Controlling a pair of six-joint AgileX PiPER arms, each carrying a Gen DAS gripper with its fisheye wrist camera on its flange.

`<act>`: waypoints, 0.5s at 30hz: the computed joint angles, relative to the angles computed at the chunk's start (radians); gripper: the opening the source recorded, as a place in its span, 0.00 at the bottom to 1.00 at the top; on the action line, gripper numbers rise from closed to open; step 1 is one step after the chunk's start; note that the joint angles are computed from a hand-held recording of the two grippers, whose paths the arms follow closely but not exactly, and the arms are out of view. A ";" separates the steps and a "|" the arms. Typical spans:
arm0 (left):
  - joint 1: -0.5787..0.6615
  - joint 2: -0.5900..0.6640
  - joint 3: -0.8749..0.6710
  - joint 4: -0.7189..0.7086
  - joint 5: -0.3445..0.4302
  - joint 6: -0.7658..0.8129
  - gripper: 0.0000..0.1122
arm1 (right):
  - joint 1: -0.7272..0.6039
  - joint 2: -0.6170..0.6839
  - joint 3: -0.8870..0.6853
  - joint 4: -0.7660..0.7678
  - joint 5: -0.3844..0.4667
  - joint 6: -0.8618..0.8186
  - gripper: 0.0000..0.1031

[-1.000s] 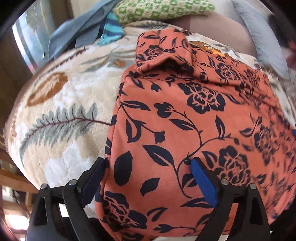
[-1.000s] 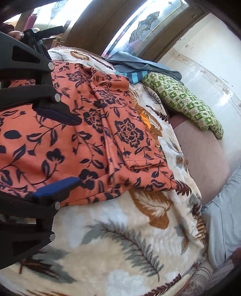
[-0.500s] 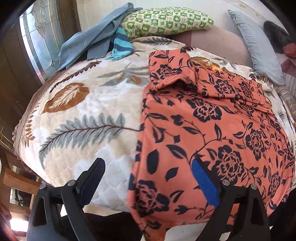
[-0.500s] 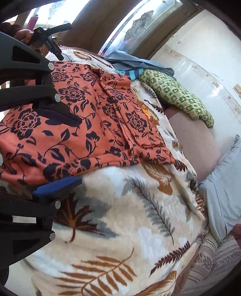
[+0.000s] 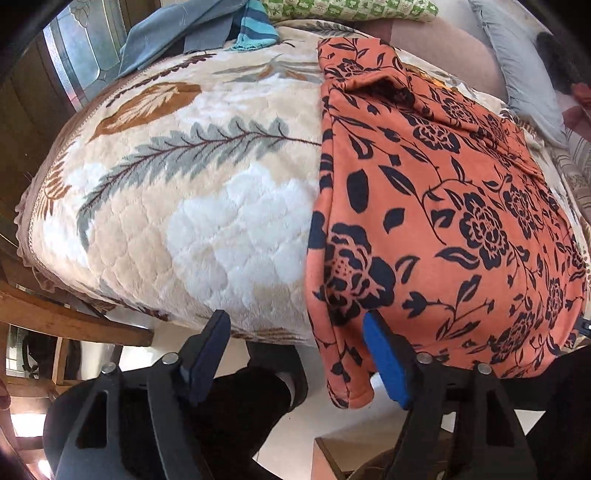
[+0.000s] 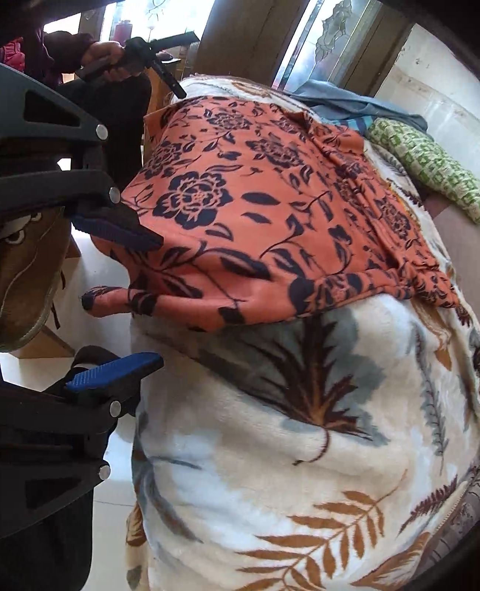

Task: Fold small clothes
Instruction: 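Grasp the shirt hem with the left tool and lift it up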

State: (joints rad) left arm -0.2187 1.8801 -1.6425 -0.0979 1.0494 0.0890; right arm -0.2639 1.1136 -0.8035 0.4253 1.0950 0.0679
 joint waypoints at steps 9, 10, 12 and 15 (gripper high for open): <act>0.036 0.059 0.047 -0.144 0.068 0.047 0.66 | 0.045 0.064 0.054 0.057 -0.062 -0.008 0.49; 0.042 0.078 0.035 -0.170 0.080 0.051 0.66 | 0.056 0.068 0.055 0.058 -0.069 -0.005 0.44; 0.041 0.096 0.028 -0.202 0.069 0.058 0.66 | 0.081 0.077 0.054 0.043 -0.079 0.014 0.39; 0.046 0.129 0.009 -0.252 0.069 0.081 0.49 | 0.114 0.075 0.054 0.017 -0.097 0.056 0.34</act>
